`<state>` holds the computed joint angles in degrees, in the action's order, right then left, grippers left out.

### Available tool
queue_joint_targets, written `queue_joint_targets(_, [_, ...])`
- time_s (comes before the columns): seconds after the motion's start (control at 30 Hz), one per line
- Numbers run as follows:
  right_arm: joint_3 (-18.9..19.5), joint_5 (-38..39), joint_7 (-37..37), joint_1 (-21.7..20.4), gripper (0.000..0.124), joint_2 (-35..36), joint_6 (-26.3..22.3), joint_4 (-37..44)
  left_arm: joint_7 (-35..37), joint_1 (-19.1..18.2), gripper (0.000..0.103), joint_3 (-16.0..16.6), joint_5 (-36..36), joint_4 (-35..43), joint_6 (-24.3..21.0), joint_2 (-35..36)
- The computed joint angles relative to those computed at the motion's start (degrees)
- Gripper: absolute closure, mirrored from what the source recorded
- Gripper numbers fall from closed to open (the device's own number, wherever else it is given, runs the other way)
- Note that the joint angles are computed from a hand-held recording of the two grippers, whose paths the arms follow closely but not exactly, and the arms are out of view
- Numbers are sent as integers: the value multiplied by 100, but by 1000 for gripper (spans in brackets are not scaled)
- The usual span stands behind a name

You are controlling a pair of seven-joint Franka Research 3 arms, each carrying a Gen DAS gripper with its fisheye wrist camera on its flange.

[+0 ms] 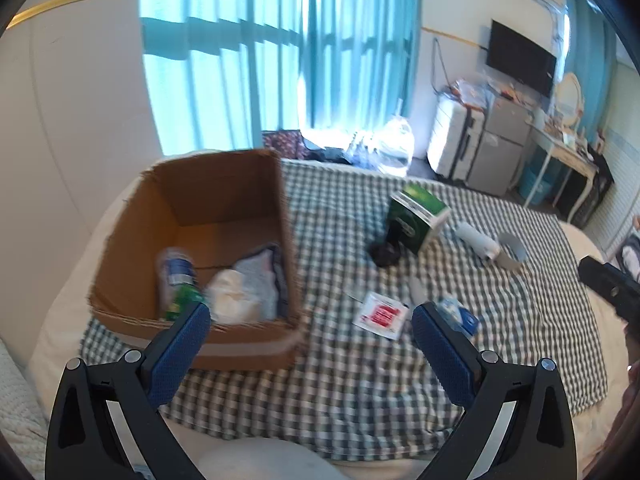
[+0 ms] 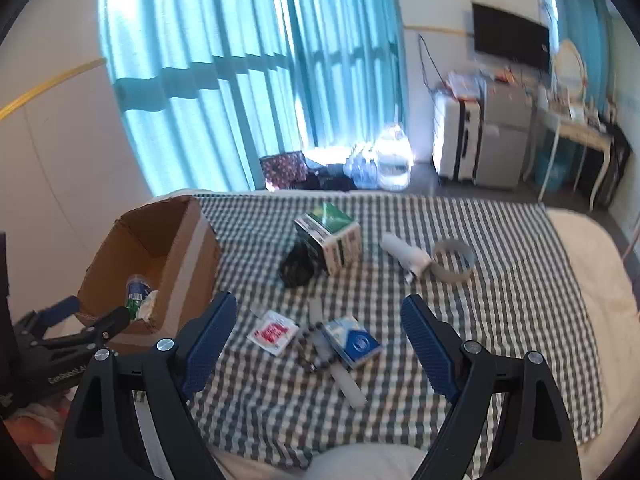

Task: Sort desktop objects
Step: 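Reach the left tool to the red sachet while the right reaches the blue tissue pack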

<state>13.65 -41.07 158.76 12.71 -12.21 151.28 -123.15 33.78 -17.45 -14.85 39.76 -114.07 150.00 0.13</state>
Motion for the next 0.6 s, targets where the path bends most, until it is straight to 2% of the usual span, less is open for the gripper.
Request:
queue_joint_targets(0.2, [-145,267,60,-363,39,-385,341,-709,244,-269,0,-36,-211,641,-280,784])
queue_joint_targets(0.3, [-225,465,-89,-519,39,-379,902,-1030,286,-431,0,49,-160,938,-365,1182])
queue_joint_targets(0.43, [-462,1373,-1250,-339,39,-39,1351,-1192,332,-598,0,173,-307,1368,-471,1762])
queue_joint_targets(0.53, [-651,2185,-2381,-120,39,312,1489,-1148,469,-638,0,214,-519,1543,-369,2059])
queue_joint_targets(0.6, [-674,2472,-2834,-87,39,523,1478,-1070,784,-632,0,174,-796,1782,-449,2325])
